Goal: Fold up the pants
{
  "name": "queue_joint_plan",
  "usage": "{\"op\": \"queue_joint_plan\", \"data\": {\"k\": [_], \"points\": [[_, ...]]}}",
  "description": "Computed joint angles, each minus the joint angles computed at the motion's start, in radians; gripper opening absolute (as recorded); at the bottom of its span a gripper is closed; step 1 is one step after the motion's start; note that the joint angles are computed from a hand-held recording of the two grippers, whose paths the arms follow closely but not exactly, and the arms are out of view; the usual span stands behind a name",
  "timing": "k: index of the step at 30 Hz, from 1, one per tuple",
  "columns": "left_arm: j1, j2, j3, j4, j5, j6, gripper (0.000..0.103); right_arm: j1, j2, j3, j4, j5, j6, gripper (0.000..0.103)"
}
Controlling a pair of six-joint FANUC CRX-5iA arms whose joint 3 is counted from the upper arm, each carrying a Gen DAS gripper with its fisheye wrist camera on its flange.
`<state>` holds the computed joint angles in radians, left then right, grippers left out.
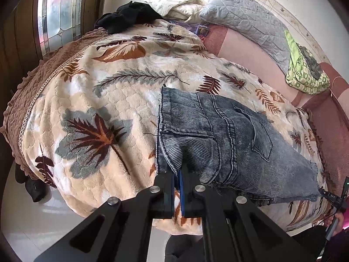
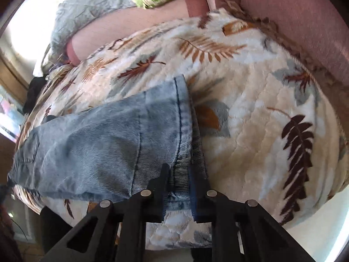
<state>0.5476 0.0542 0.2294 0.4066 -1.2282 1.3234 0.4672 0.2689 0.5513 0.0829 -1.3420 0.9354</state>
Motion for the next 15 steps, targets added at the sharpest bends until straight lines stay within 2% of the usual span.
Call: {"op": "queue_joint_plan", "data": {"k": [7,10,11,15], "points": [[0.01,-0.014,-0.03,-0.017,-0.021,-0.004,0.005,-0.002,-0.053,-0.073,0.006,0.023,-0.017,0.018],[-0.003,0.022,0.026,-0.105,-0.092,0.074,0.01,-0.007,-0.043,-0.078,-0.002,0.021,-0.04,0.025],[0.009,0.022,0.024,-0.094,-0.103,0.077,0.011,-0.01,-0.036,-0.064,0.001,0.008,-0.053,0.029],[0.036,-0.025,0.018,-0.101,-0.086,0.053,0.011,0.012,-0.04,-0.05,0.1,0.013,-0.081,0.031]]}}
